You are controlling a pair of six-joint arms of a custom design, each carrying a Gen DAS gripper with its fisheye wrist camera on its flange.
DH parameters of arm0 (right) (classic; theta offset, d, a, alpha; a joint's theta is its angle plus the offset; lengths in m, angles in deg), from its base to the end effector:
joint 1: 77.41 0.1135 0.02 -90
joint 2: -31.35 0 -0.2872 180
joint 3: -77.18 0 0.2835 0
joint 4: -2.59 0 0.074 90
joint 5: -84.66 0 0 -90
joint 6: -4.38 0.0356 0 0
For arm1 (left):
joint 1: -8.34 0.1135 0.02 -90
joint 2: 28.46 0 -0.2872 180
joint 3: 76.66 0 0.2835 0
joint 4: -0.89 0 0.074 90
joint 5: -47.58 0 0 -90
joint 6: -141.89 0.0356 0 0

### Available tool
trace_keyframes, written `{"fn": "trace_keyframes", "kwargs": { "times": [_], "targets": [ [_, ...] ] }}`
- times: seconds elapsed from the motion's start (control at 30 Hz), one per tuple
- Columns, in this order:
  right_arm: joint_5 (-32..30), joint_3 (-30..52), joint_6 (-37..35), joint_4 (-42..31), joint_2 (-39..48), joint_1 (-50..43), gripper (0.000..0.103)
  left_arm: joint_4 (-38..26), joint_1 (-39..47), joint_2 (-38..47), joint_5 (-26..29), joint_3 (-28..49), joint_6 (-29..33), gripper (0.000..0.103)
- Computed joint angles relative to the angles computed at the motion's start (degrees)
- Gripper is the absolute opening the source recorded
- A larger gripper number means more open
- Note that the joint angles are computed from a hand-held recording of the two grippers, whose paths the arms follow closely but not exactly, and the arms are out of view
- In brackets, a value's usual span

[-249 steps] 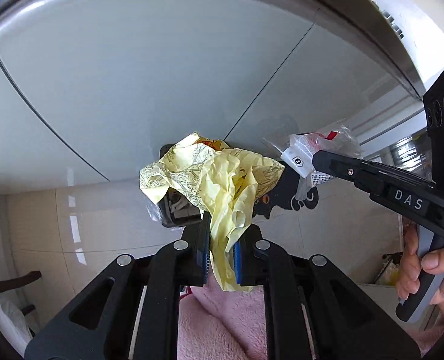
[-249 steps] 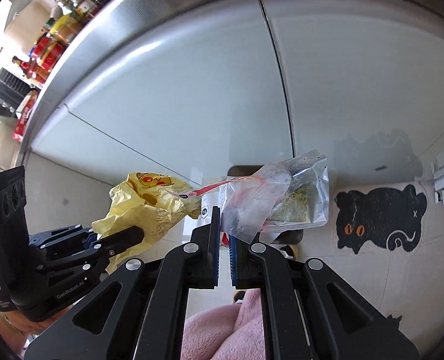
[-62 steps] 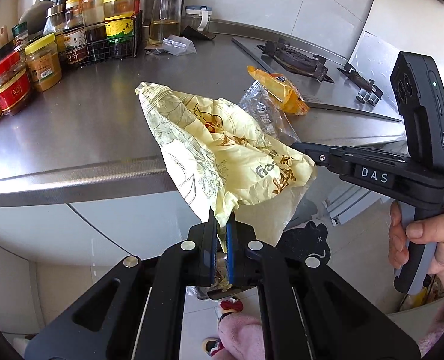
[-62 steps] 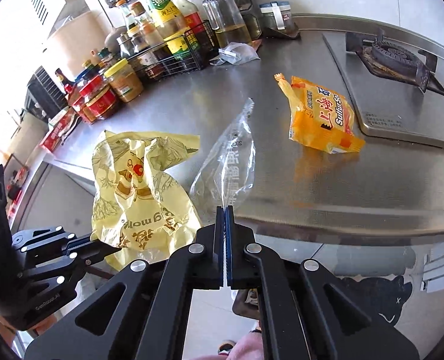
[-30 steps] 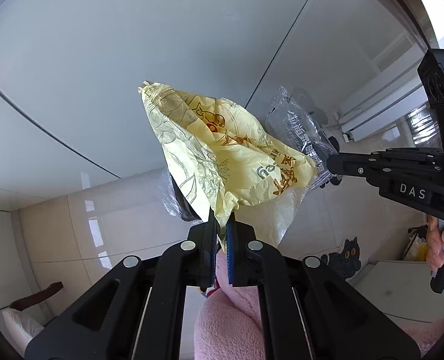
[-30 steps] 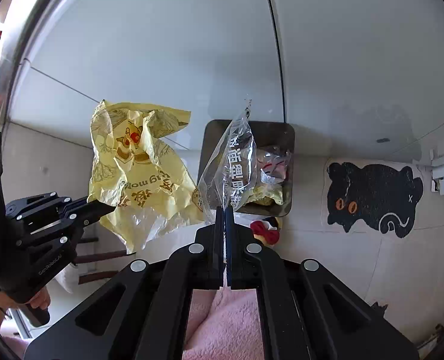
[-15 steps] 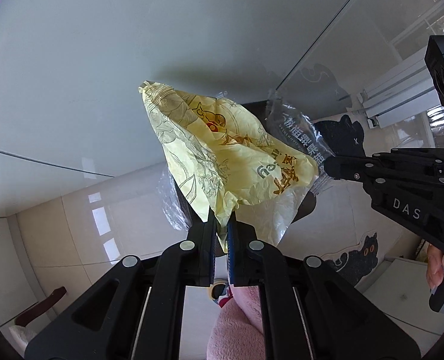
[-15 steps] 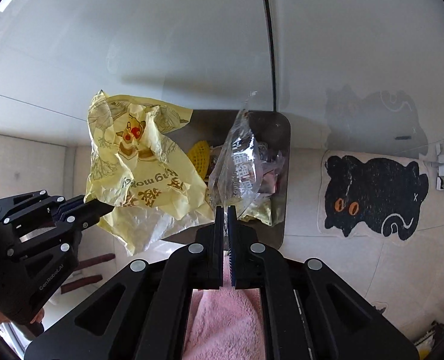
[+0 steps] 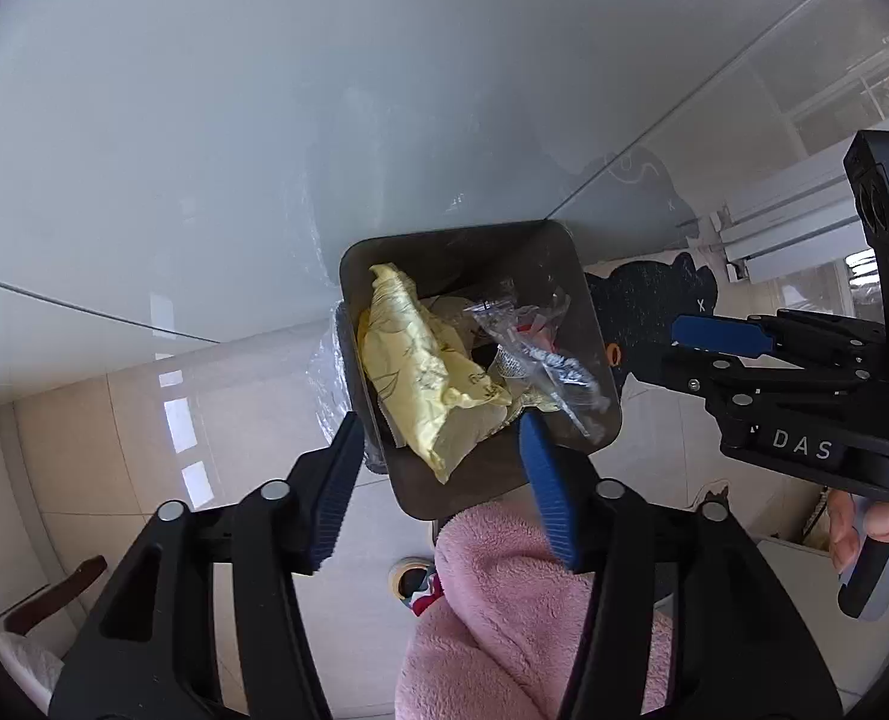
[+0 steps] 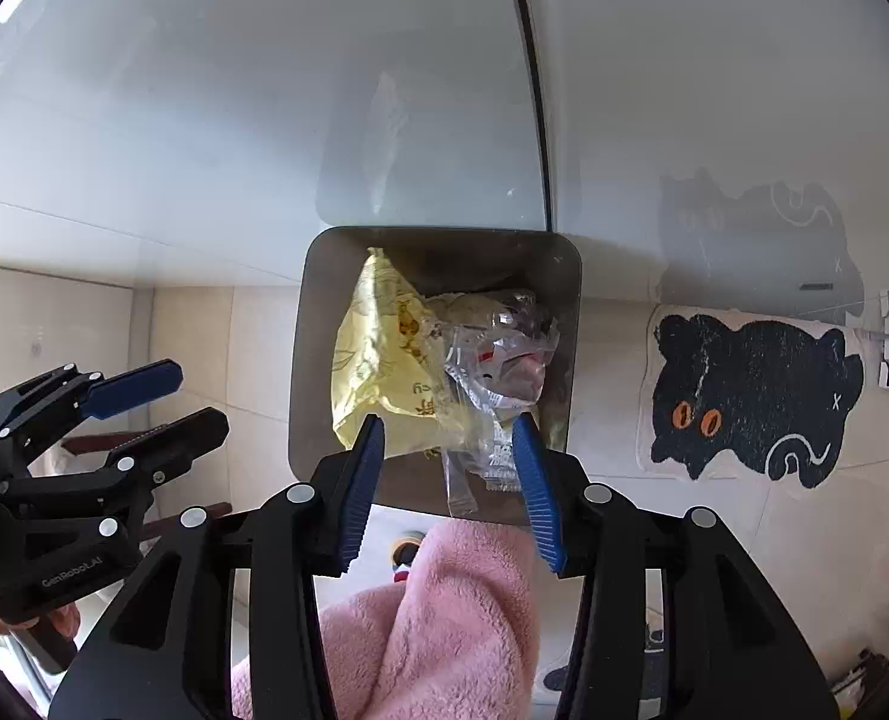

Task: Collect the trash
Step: 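Raise both grippers back over the counter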

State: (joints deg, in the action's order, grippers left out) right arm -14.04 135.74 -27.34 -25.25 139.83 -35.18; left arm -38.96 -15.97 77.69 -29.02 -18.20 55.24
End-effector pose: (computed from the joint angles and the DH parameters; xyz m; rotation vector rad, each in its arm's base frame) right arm 0.2309 0.2169 0.0623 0.4071 3.0683 0.4057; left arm 0.2658 -0.1291 0.0712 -0.7532 -3.0266 0.3725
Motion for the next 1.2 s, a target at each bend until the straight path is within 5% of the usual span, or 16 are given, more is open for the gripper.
{"fn": "trace_keyframes", "kwargs": {
  "times": [0.07, 0.23, 0.47, 0.67, 1.2],
  "targets": [
    [1.02, -0.47, 0.93, -1.12, -2.81, 0.30, 0.079, -1.13, 0.83, -2.78, -0.10, -0.60, -0.16, 0.074],
    [6.43, 1.72, 0.07, -12.30, -12.21, 2.41, 0.098, -8.89, 3.20, -12.34, -0.97, 0.06, 1.40, 0.093],
    [12.76, 10.95, -0.42, -30.63, -27.32, 4.20, 0.100, -24.37, 9.62, -26.77, 2.36, 8.22, 4.46, 0.095],
    [20.89, 25.12, -1.81, -41.38, -30.80, 5.21, 0.100, -32.48, 13.80, -30.41, 6.10, 22.54, 4.47, 0.095],
    [27.10, 51.88, -22.72, -44.91, -17.83, -6.31, 0.100, -39.48, 13.11, -6.12, 2.90, 66.93, 0.76, 0.095]
  ]
}}
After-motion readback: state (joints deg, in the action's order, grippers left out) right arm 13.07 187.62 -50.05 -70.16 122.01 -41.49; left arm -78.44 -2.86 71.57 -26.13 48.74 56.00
